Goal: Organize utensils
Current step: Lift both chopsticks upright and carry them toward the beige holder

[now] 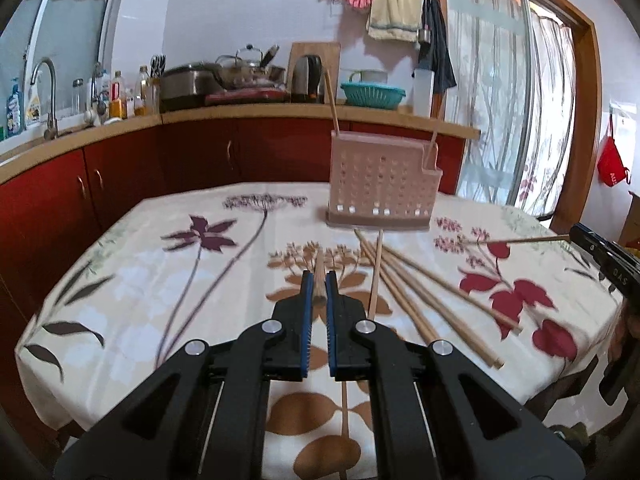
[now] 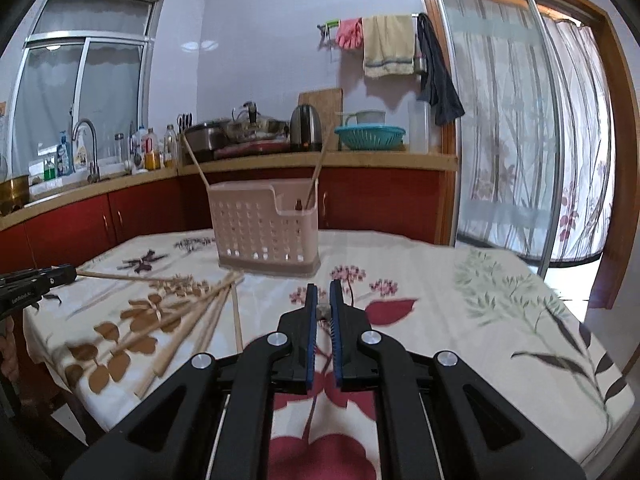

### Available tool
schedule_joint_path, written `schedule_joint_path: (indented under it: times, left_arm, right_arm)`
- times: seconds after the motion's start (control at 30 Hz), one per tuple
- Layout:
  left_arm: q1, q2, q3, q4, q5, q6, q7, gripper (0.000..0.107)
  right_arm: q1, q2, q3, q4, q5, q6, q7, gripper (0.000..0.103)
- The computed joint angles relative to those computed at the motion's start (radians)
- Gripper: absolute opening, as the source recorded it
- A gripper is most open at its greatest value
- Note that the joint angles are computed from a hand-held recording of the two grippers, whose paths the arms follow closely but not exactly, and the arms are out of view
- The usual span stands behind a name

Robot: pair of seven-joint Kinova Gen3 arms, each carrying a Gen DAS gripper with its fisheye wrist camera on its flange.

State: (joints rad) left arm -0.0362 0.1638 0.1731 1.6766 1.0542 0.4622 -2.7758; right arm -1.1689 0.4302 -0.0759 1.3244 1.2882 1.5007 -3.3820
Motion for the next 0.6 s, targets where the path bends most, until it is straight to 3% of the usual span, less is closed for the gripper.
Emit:
schedule_joint_path:
  times: [0.1, 0.33, 0.6]
  left_arm:
    - [-0.001, -0.01, -0.012, -0.034, -0.029, 0.03, 0.043, 0.007]
    - [0.019, 0.036, -0.041, -0.223, -0.217, 0.184, 0.252, 0.007]
    - [0.026, 0.148, 0.006, -0.452, -0.373, 0.301, 0.404, 0.007]
  right_arm:
    - [-0.003, -0.01, 0.003, -0.02, 0.013, 0.003, 0.016, 0.007]
    - [0.031, -0.036, 0.006, -0.079, 0.013, -0.039, 0.1, 0.007]
    - [0.095, -0.043, 0.024, -0.131, -0.008, -0.134, 0.191, 0.007]
